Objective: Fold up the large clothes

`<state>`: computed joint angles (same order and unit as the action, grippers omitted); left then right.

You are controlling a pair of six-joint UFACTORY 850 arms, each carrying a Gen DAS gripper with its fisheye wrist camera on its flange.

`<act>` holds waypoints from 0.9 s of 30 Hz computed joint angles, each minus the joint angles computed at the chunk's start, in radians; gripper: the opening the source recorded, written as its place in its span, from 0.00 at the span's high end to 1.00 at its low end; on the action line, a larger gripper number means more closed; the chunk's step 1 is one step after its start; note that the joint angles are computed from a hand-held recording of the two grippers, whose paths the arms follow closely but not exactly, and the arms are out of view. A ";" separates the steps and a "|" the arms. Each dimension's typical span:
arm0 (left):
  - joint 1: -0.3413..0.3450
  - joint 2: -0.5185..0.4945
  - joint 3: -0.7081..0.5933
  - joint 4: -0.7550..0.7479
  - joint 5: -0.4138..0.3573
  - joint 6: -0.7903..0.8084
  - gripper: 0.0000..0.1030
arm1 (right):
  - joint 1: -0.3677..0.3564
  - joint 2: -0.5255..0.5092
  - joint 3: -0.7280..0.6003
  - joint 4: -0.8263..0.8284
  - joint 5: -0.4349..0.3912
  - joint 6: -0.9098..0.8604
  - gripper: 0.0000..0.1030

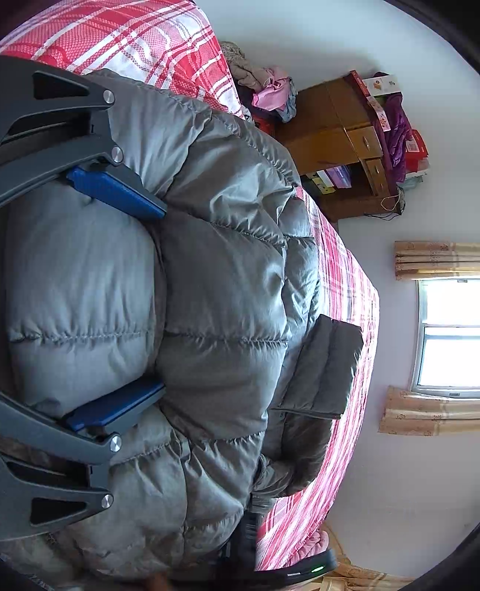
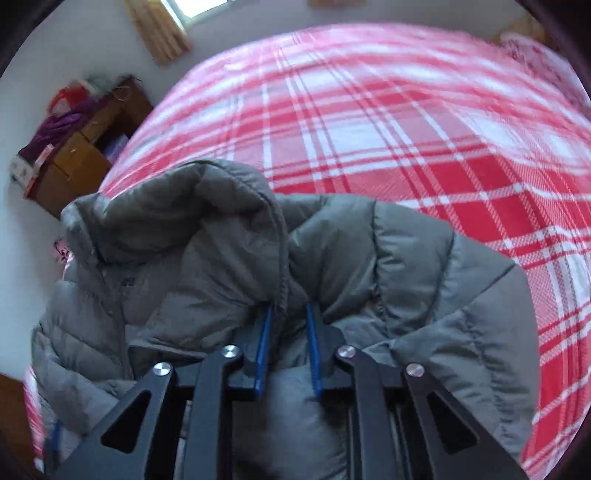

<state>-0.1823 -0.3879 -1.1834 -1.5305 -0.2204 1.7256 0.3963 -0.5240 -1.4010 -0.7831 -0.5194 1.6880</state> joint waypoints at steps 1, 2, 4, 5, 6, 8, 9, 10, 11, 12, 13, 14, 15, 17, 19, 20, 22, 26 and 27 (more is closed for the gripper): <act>0.002 0.001 0.001 0.009 0.000 -0.002 0.14 | 0.031 -0.011 -0.004 -0.105 -0.057 0.063 0.82; -0.001 0.001 0.000 0.012 0.006 -0.014 0.14 | 0.056 -0.020 0.001 -0.198 -0.103 0.113 0.82; 0.002 -0.002 -0.004 0.041 0.002 -0.039 0.14 | 0.078 -0.040 -0.013 -0.258 -0.174 0.146 0.82; -0.002 -0.001 -0.003 0.043 0.012 -0.055 0.14 | 0.079 -0.044 -0.019 -0.253 -0.186 0.136 0.82; -0.002 0.001 -0.001 0.048 0.014 -0.062 0.14 | 0.079 -0.045 -0.018 -0.257 -0.187 0.138 0.82; 0.003 0.013 0.001 0.089 0.008 -0.091 0.14 | 0.075 -0.035 -0.003 -0.273 -0.170 0.161 0.82; 0.002 0.019 0.000 0.121 0.008 -0.118 0.14 | 0.072 -0.027 0.009 -0.284 -0.156 0.178 0.82; 0.002 0.034 -0.002 0.153 -0.008 -0.143 0.14 | 0.066 -0.023 0.017 -0.294 -0.145 0.189 0.82; 0.002 0.049 -0.006 0.150 -0.031 -0.154 0.14 | 0.065 -0.019 0.025 -0.303 -0.139 0.201 0.82; 0.007 0.065 -0.023 0.139 -0.076 -0.155 0.14 | 0.065 -0.018 0.028 -0.310 -0.137 0.207 0.81; 0.005 0.070 -0.049 0.166 -0.106 -0.195 0.14 | 0.065 -0.019 0.028 -0.314 -0.136 0.210 0.81; -0.004 0.067 -0.088 0.234 -0.126 -0.272 0.14 | 0.069 -0.015 0.031 -0.318 -0.136 0.217 0.81; -0.018 0.052 -0.142 0.328 -0.138 -0.377 0.14 | 0.070 -0.017 0.029 -0.321 -0.134 0.222 0.81; -0.058 -0.024 -0.286 0.518 -0.159 -0.586 0.13 | 0.070 -0.012 0.039 -0.337 -0.123 0.245 0.80; -0.095 -0.134 -0.449 0.709 -0.180 -0.795 0.13 | 0.072 -0.010 0.041 -0.344 -0.119 0.257 0.80; -0.106 -0.197 -0.542 0.801 -0.212 -0.900 0.13 | 0.072 -0.007 0.045 -0.349 -0.115 0.264 0.80; -0.118 -0.337 -0.751 0.943 -0.331 -1.109 0.13 | 0.073 -0.003 0.050 -0.357 -0.110 0.276 0.80; -0.136 -0.606 -1.154 1.148 -0.615 -1.492 0.13 | 0.070 0.008 0.068 -0.383 -0.090 0.313 0.80; -0.137 -0.643 -1.204 1.180 -0.663 -1.541 0.13 | 0.070 0.010 0.071 -0.389 -0.086 0.321 0.80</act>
